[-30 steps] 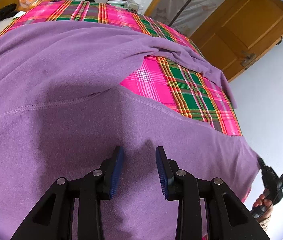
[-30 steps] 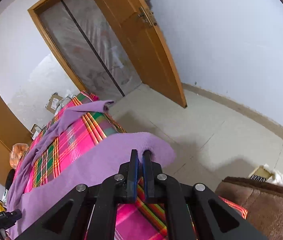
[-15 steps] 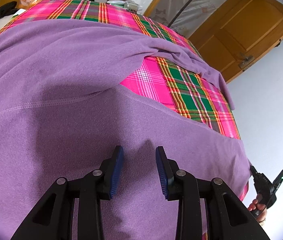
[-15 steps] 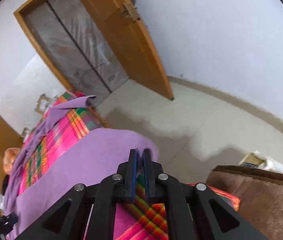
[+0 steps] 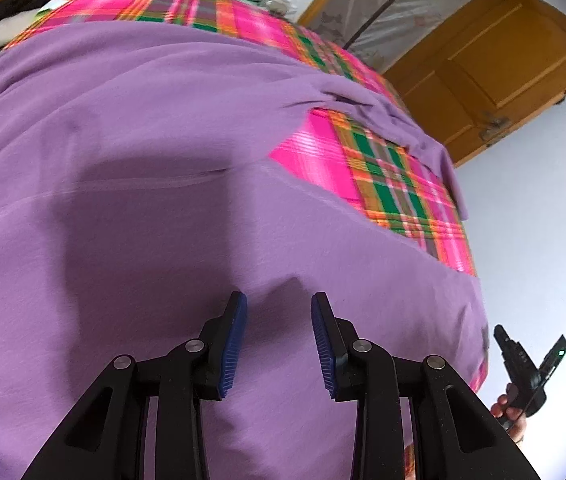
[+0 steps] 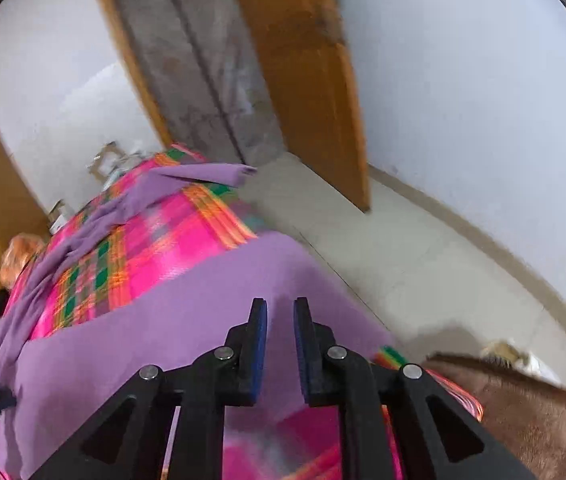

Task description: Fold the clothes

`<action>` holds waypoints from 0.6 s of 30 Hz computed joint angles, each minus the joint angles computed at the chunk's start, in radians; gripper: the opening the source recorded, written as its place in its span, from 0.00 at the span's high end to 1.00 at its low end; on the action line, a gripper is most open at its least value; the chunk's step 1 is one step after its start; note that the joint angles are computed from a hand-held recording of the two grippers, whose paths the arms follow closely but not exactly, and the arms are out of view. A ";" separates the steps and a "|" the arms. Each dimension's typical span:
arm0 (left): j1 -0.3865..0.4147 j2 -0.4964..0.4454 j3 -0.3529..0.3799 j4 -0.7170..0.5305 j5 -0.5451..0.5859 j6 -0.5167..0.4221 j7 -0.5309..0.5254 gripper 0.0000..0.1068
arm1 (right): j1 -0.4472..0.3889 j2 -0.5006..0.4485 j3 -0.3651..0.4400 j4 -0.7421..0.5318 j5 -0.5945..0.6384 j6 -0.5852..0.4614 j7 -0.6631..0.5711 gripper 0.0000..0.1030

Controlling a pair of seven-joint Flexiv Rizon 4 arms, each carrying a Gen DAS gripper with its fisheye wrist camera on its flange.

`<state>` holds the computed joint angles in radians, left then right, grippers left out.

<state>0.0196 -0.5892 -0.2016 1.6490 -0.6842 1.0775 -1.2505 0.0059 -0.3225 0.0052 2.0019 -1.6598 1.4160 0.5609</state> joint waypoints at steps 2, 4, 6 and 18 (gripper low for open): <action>0.000 0.011 0.021 0.008 0.013 0.010 -0.018 0.68 | 0.020 -0.018 0.005 -0.049 0.004 0.016 -0.059 0.86; 0.003 0.020 0.041 0.012 0.030 0.018 -0.038 0.68 | 0.037 -0.055 0.009 -0.105 0.044 0.069 -0.141 0.86; 0.006 0.019 0.064 -0.001 0.055 0.011 -0.071 0.68 | 0.074 -0.098 0.013 -0.155 0.145 0.099 -0.273 0.86; 0.040 -0.087 0.140 -0.259 0.214 -0.134 -0.219 0.68 | 0.047 -0.566 0.618 -0.685 0.913 -0.175 -1.314 0.85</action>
